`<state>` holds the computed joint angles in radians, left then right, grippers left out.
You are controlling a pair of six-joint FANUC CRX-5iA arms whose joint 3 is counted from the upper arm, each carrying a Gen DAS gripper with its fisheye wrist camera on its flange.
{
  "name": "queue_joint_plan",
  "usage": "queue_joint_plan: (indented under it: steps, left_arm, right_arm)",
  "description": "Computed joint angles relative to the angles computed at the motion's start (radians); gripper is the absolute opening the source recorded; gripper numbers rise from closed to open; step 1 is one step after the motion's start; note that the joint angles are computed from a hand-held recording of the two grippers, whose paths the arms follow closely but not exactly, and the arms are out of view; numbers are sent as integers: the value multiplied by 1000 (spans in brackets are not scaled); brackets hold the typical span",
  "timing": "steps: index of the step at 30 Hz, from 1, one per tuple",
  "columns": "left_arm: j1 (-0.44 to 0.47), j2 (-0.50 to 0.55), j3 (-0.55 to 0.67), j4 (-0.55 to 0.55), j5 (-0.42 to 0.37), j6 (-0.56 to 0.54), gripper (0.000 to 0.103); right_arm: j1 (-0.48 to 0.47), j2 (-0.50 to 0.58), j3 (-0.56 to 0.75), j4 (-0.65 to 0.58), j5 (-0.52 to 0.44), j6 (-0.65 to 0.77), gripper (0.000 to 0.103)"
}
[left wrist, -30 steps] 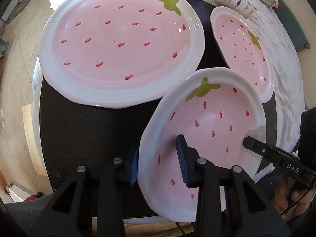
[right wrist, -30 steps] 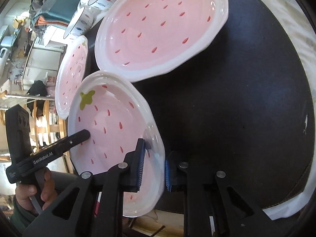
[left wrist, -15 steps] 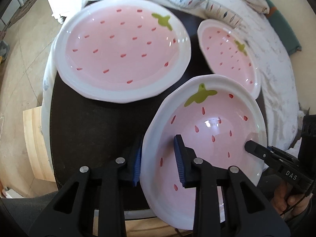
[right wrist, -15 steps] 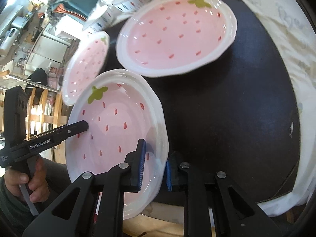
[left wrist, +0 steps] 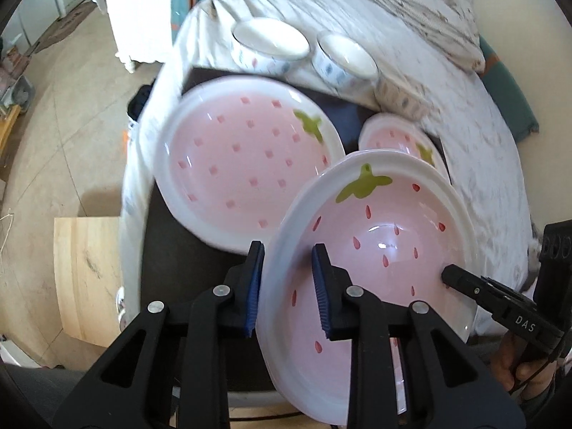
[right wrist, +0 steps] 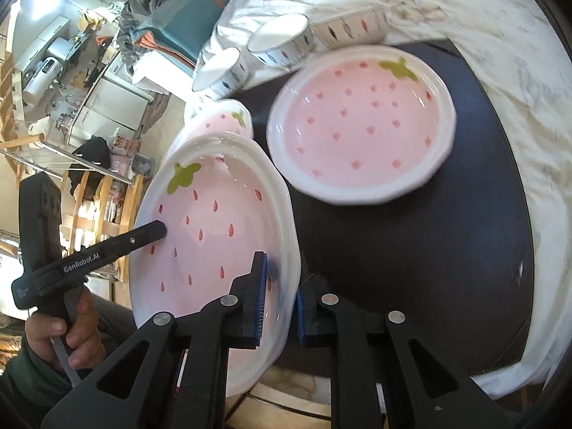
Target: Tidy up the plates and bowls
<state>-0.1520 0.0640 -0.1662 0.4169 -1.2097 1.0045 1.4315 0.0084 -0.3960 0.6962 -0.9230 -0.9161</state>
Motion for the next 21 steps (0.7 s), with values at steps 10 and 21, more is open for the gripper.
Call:
queue_joint_plan:
  steps: [10,21]
  left_arm:
    - [8,171,217,-57,17,113,23]
    - [-18,325,370,-150,20,209,23]
  right_arm:
    - [-181,72,94,-50,126,239,15]
    - [-324,176,184,-182,239,443,15]
